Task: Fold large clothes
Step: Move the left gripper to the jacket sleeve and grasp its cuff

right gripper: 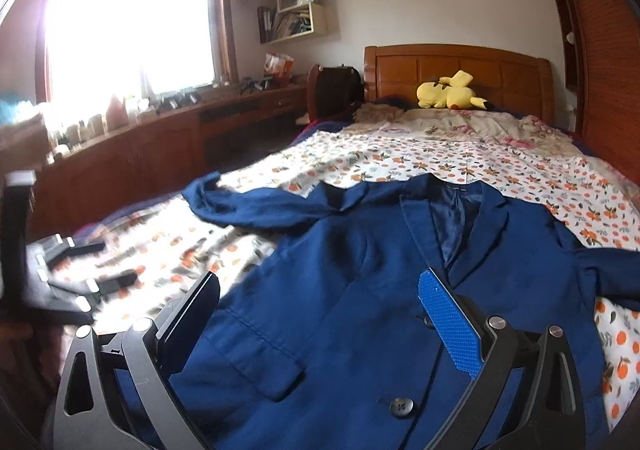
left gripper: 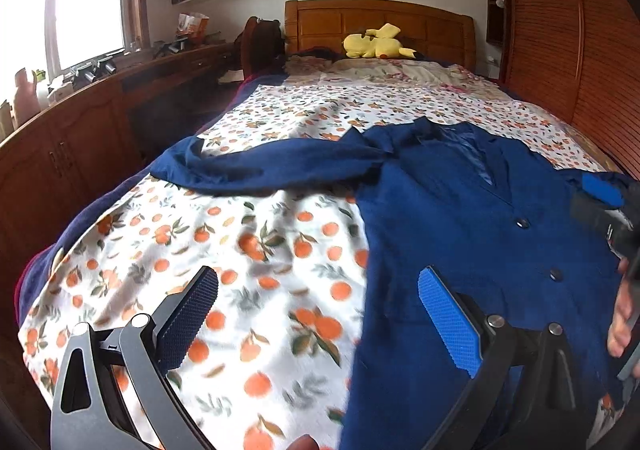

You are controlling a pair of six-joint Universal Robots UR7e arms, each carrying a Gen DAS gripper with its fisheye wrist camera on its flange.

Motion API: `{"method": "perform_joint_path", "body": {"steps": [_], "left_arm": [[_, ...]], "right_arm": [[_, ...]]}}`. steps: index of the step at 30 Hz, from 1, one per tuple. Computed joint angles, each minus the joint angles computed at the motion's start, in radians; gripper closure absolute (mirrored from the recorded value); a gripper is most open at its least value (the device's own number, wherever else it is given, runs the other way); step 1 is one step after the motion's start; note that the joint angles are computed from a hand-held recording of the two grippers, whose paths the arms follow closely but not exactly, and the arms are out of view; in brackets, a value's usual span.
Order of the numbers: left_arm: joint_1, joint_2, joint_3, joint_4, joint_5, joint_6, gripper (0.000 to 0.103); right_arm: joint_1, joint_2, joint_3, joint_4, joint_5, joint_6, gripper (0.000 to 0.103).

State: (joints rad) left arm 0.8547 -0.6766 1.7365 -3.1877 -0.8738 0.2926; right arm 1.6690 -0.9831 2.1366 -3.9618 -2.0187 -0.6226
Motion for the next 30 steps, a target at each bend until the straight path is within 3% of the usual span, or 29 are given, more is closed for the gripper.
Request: {"method": "perform_joint_path", "body": {"steps": [11, 15, 20, 30], "left_arm": [[0.105, 0.12, -0.27, 0.183, -0.079, -0.014, 0.002], [0.142, 0.174, -0.403, 0.311, -0.094, -0.056, 0.002], [0.197, 0.253, -0.606, 0.466, -0.161, -0.137, 0.003], [0.288, 0.473, -1.11, 0.776, -0.182, -0.293, 0.026]], "right_arm": [[-0.077, 0.032, -0.025, 0.051, 0.053, 0.042, 0.006], [-0.087, 0.025, -0.022, 0.065, 0.067, 0.067, 0.006], [-0.087, 0.035, -0.025, 0.063, 0.059, 0.054, 0.006], [-0.092, 0.035, -0.03, 0.078, 0.063, 0.055, 0.006]]}}
